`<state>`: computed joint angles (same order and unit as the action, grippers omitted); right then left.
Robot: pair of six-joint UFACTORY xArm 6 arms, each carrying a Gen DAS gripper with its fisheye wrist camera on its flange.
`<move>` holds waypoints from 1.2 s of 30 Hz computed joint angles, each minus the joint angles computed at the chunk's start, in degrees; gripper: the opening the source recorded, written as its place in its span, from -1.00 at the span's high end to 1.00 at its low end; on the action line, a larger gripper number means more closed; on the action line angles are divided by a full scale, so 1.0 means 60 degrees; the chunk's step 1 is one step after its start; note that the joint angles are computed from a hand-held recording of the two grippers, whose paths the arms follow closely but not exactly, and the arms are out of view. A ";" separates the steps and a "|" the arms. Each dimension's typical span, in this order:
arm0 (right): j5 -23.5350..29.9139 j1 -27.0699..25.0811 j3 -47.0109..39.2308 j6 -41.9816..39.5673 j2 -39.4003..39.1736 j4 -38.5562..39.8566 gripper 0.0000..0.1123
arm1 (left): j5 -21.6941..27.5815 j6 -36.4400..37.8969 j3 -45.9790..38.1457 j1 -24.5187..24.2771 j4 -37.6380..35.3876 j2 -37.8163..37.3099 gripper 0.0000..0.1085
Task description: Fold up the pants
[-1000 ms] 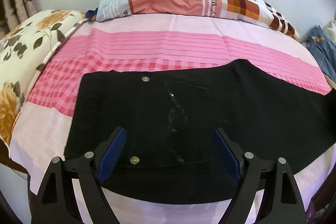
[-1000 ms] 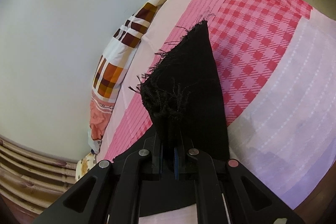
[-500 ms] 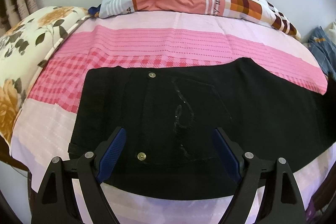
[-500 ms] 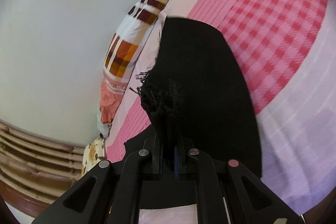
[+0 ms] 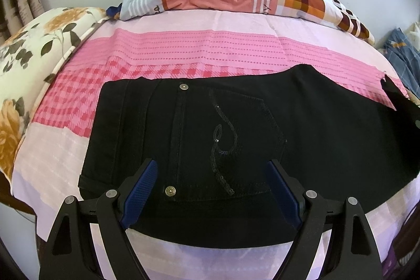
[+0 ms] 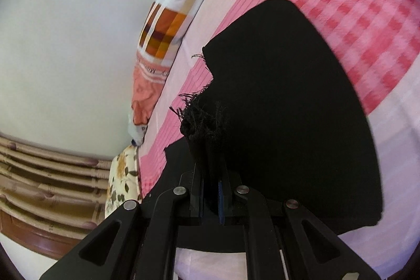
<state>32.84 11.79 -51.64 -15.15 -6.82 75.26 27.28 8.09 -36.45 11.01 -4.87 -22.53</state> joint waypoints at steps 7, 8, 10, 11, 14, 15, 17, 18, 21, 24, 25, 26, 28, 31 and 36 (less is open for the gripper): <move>0.0329 0.0689 -0.0592 -0.0243 0.0682 0.0240 0.84 | 0.0117 0.0008 0.0009 -0.0031 0.0067 0.0013 -0.55; 0.0365 0.0784 -0.0657 -0.0259 0.0777 0.0251 0.84 | 0.0116 0.0027 0.0020 -0.0033 0.0068 -0.0004 -0.56; 0.0446 0.0905 -0.0798 -0.0400 0.0977 0.0423 0.84 | 0.0112 0.0065 0.0006 -0.0009 0.0060 0.0015 -0.55; 0.0487 0.0976 -0.0885 -0.0461 0.1088 0.0521 0.84 | 0.0125 0.0078 0.0002 -0.0009 0.0034 0.0017 -0.55; 0.0623 0.1120 -0.0982 -0.0651 0.1255 0.0753 0.84 | 0.0212 0.0106 -0.0035 0.0035 -0.0080 0.0071 -0.56; 0.0677 0.1157 -0.0972 -0.0751 0.1279 0.0896 0.84 | 0.0273 0.0119 -0.0070 0.0062 -0.0138 0.0118 -0.56; 0.0844 0.1201 -0.0953 -0.0956 0.1340 0.1203 0.84 | 0.0383 0.0164 -0.0131 0.0099 -0.0267 0.0201 -0.56; 0.0926 0.1225 -0.0941 -0.1042 0.1371 0.1333 0.84 | 0.0413 0.0167 -0.0144 0.0117 -0.0304 0.0229 -0.56; 0.1174 0.1334 -0.0993 -0.1195 0.1560 0.1616 0.83 | 0.0456 0.0191 -0.0155 0.0142 -0.0367 0.0266 -0.56; 0.1316 0.1482 -0.1087 -0.1215 0.1750 0.1671 0.83 | 0.0445 0.0203 -0.0154 0.0136 -0.0327 0.0277 -0.56; 0.1377 0.1515 -0.1102 -0.1274 0.1802 0.1745 0.83 | 0.0435 0.0192 -0.0147 0.0124 -0.0299 0.0280 -0.56; 0.1433 0.1548 -0.1162 -0.1282 0.1869 0.1767 0.83 | 0.0432 0.0185 -0.0140 0.0114 -0.0269 0.0283 -0.56; 0.1508 0.1612 -0.1205 -0.1369 0.1938 0.1841 0.83 | 0.0441 0.0183 -0.0139 0.0108 -0.0226 0.0309 -0.56; 0.1619 0.1712 -0.1275 -0.1455 0.2017 0.1877 0.83 | 0.0495 0.0152 -0.0142 0.0090 -0.0178 0.0343 -0.56; 0.1814 0.1789 -0.1356 -0.1449 0.2142 0.1798 0.82 | 0.0544 0.0122 -0.0148 0.0069 -0.0119 0.0371 -0.55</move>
<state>43.72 22.53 -59.78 -23.85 6.03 86.04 30.54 8.83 -37.34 11.43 -5.59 -20.30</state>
